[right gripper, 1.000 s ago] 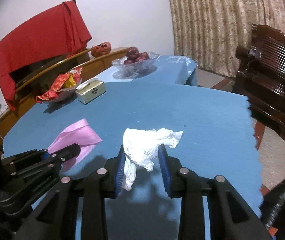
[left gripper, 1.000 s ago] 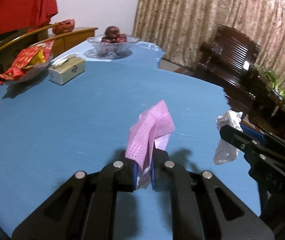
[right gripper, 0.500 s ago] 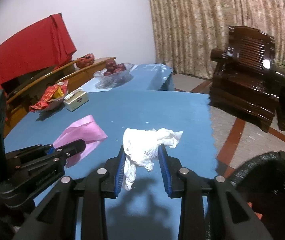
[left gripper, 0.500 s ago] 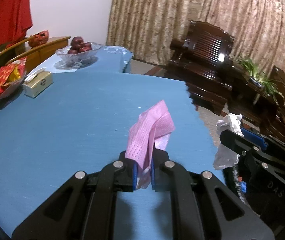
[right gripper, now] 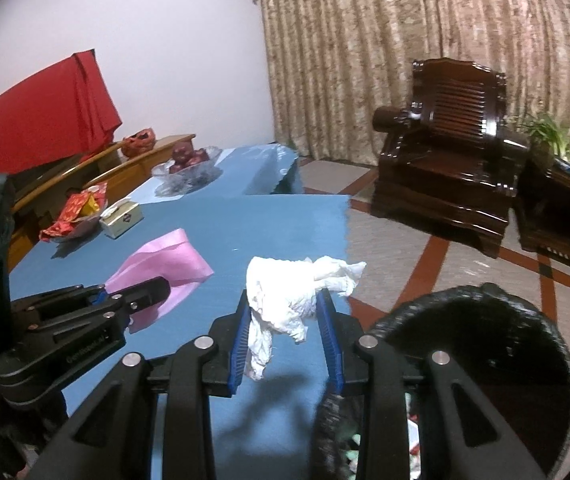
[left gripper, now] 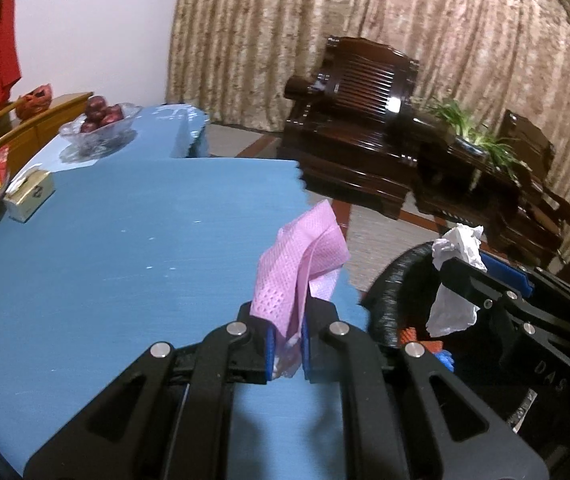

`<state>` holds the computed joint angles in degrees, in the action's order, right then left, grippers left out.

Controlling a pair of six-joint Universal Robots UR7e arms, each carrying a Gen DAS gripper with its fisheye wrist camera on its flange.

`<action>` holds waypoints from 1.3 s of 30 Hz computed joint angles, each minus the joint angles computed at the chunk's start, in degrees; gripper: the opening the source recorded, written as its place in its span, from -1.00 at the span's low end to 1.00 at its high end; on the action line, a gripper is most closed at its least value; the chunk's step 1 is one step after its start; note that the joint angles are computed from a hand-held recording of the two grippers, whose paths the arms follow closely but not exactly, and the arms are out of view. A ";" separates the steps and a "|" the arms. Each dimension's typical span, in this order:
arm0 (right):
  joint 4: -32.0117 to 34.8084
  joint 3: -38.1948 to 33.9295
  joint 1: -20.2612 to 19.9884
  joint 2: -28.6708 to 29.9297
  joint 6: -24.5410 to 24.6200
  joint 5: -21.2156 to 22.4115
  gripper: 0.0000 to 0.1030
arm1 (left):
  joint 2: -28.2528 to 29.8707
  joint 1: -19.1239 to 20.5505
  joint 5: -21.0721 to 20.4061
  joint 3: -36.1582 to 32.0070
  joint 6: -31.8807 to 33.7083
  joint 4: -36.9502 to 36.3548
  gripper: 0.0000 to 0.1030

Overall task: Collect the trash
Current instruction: 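Carry the pink mask and white tissue over the bin, then open both grippers to drop the mask and tissue into the bin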

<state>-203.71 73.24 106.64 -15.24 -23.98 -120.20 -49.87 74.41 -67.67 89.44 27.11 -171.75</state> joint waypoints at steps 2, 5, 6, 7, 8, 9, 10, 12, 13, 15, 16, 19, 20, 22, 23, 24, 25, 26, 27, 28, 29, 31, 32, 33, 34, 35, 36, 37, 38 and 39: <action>-1.72 1.87 -0.22 -1.02 -0.12 -0.63 -0.37 | 0.06 -0.47 -0.46 0.56 0.10 0.18 -0.83; -3.96 4.10 -0.48 -2.32 -0.09 -1.84 -0.37 | 0.22 -1.16 -1.15 1.58 0.47 -0.18 -0.83; -4.94 5.09 -0.60 -2.90 -0.14 -2.27 -0.37 | 0.32 -1.38 -1.47 1.84 0.48 -0.23 -0.83; -5.74 5.88 -0.74 -3.39 -0.23 -2.54 -0.37 | 0.44 -1.57 -1.68 1.97 0.52 -0.23 -0.83; -6.70 6.71 -0.83 -3.87 -0.32 -2.94 -0.37 | 0.56 -1.72 -1.91 2.07 0.56 -0.18 -0.83; -7.72 7.66 -0.95 -4.43 -0.37 -3.34 -0.37 | 0.69 -1.97 -2.16 2.29 0.58 -0.16 -0.83; -8.62 8.48 -1.06 -4.95 -0.39 -3.69 -0.37 | 0.80 -2.14 -2.45 2.42 0.66 -0.09 -0.83; -10.16 9.91 -1.31 -5.85 -0.45 -4.37 -0.37 | 0.87 -2.48 -3.11 2.66 1.01 -0.05 -0.83; -10.70 10.33 -1.35 -6.09 -0.52 -4.71 -0.37 | 0.88 -2.73 -3.46 2.87 1.22 -0.07 -0.83; -12.35 11.85 -1.60 -6.94 -0.54 -5.47 -0.37 | 0.91 -3.24 -3.96 3.37 1.48 -0.27 -0.83; -12.77 12.16 -1.65 -7.12 -0.48 -5.75 -0.37 | 0.97 -3.51 -4.31 3.65 1.66 -0.39 -0.83; -14.38 13.98 -2.07 -8.19 -0.28 -6.56 -0.37 | 1.40 -4.23 -5.01 4.22 2.09 -0.57 -0.83; -14.85 14.59 -2.23 -8.53 -0.23 -6.90 -0.37 | 1.50 -4.34 -5.23 4.28 2.19 -0.42 -0.83; -15.61 15.56 -2.48 -9.08 -0.13 -7.52 -0.37 | 1.95 -4.71 -5.72 4.42 2.45 -0.02 -0.83; -15.90 15.93 -2.63 -9.31 -0.06 -7.80 -0.37 | 2.14 -4.82 -5.94 4.52 2.65 0.08 -0.83; -16.28 16.46 -2.84 -9.63 0.06 -8.15 -0.37 | 2.46 -4.95 -6.14 4.54 2.89 0.32 -0.83; -16.39 16.62 -2.97 -9.76 0.22 -8.44 -0.37 | 2.85 -5.05 -6.30 4.44 2.93 0.72 -0.83; -16.81 17.07 -3.20 -9.99 0.42 -8.73 -0.37 | 3.31 -5.15 -6.44 4.20 2.80 1.29 -0.83; -17.18 17.43 -3.40 -10.16 0.53 -8.99 -0.37 | 3.63 -5.17 -6.52 4.13 2.72 1.72 -0.83; -17.33 17.60 -3.52 -10.29 0.58 -9.27 -0.37 | 3.85 -5.20 -6.58 4.01 2.65 2.07 -0.83; -17.46 17.87 -3.69 -10.45 0.77 -9.57 -0.37 | 4.39 -5.23 -6.68 3.73 2.59 2.51 -0.83; -17.76 18.59 -4.05 -10.87 1.13 -9.89 -0.37 | 5.06 -5.25 -6.82 3.31 2.46 3.06 -0.83; -17.97 18.83 -4.23 -11.01 1.13 -10.05 -0.37 | 5.54 -5.29 -6.85 3.05 2.52 3.13 -0.83; -18.12 19.02 -4.44 -11.14 1.14 -10.23 -0.37 | 5.87 -5.29 -6.85 2.87 2.67 3.17 -0.83; -18.34 19.43 -4.65 -11.33 1.22 -10.27 -0.37 | 6.30 -5.27 -6.89 2.48 2.78 3.41 -0.83; -18.31 19.46 -4.78 -11.39 1.33 -10.42 -0.37 | 6.89 -5.30 -6.99 2.07 2.77 3.60 -0.83; -18.49 19.68 -4.98 -11.53 1.39 -10.53 -0.37 | 7.35 -5.29 -7.05 1.67 2.86 3.81 -0.83; -18.60 19.86 -5.25 -11.64 1.56 -10.63 -0.37 | 7.82 -5.26 -7.08 1.28 3.01 3.98 -0.83; -18.54 20.07 -5.57 -11.79 1.83 -10.73 -0.37 | 8.32 -5.30 -7.12 0.92 3.07 4.14 -0.83; -18.47 20.31 -5.90 -11.97 2.03 -10.84 -0.37 | 8.66 -5.39 -7.12 0.83 3.05 4.10 -0.83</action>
<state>-222.18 93.55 100.74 -27.21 -21.94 -131.04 -41.21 69.02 -74.79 90.26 30.16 -167.65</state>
